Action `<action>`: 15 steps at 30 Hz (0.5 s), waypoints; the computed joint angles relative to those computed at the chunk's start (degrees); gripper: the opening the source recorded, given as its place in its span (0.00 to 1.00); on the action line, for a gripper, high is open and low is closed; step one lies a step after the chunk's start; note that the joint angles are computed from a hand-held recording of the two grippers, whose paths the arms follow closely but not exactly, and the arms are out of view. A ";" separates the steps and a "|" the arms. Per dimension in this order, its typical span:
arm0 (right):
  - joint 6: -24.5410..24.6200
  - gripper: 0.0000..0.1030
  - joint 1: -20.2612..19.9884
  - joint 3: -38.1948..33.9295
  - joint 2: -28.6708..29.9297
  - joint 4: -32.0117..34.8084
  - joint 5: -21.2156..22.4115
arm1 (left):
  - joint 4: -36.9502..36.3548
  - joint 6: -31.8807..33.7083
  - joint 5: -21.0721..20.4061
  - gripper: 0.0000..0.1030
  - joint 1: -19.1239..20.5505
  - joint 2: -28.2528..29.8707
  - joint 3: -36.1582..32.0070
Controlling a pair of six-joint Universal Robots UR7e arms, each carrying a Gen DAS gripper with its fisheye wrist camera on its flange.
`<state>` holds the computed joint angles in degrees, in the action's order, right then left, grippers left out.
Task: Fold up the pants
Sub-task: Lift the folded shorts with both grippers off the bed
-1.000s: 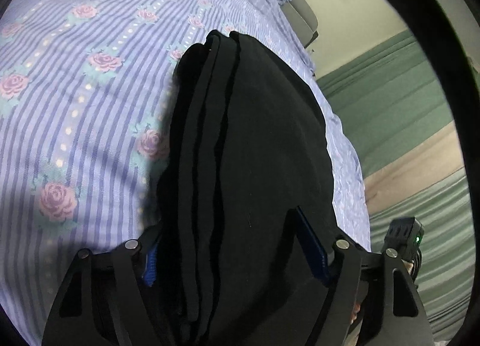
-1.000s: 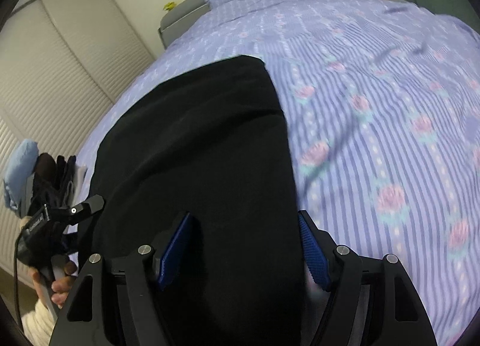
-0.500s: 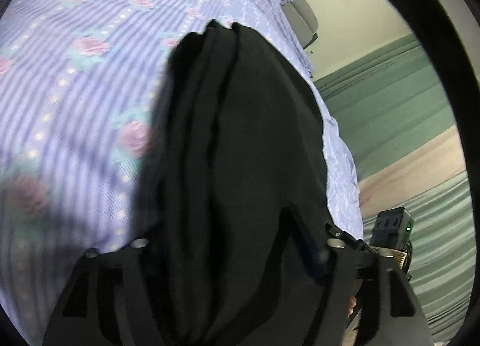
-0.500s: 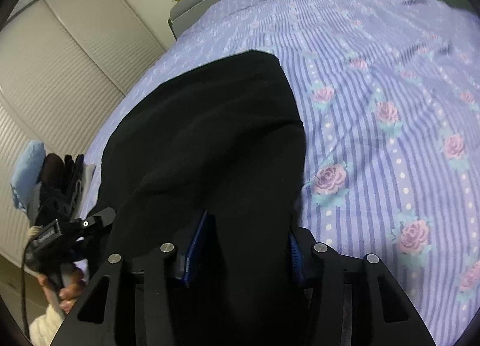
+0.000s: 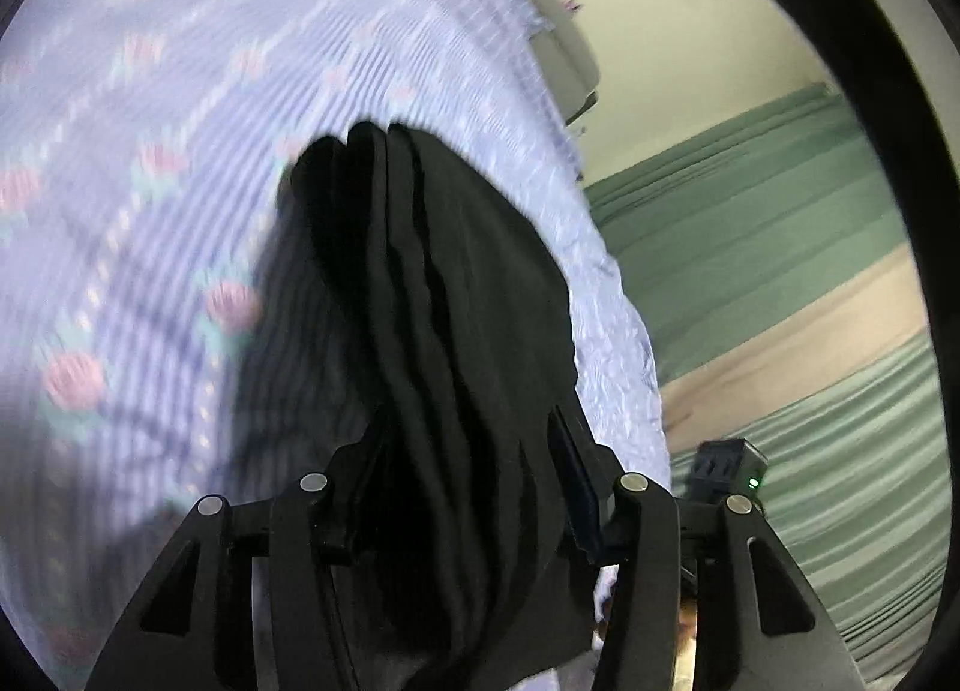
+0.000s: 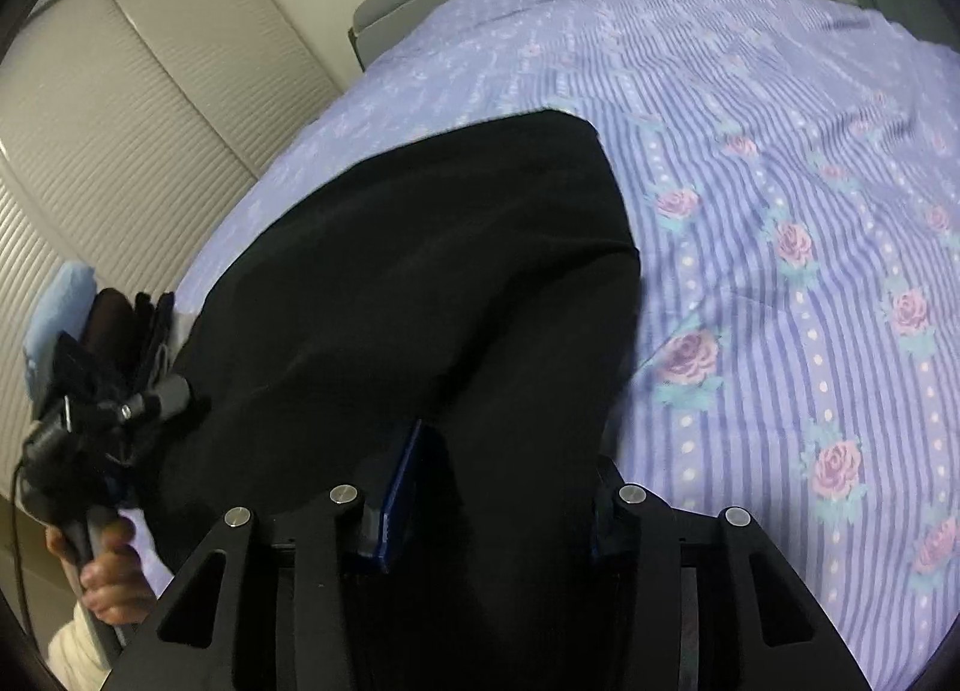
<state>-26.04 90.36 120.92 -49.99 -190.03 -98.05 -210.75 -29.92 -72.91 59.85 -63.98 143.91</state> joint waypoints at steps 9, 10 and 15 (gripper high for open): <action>1.87 0.41 -1.91 1.51 -1.16 0.71 -1.61 | 3.50 -3.11 0.80 0.55 4.51 3.02 -2.30; 2.78 0.40 -2.47 1.59 -1.40 0.96 -0.65 | 4.08 -3.97 1.34 0.54 4.17 3.15 -2.61; 6.02 0.13 -2.33 2.33 -2.99 0.46 -0.65 | 10.59 -4.90 7.98 0.27 -0.45 0.29 -2.87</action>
<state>-20.02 88.03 123.25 -52.98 -189.57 -98.70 -200.16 -34.82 -64.92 59.40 -63.69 141.04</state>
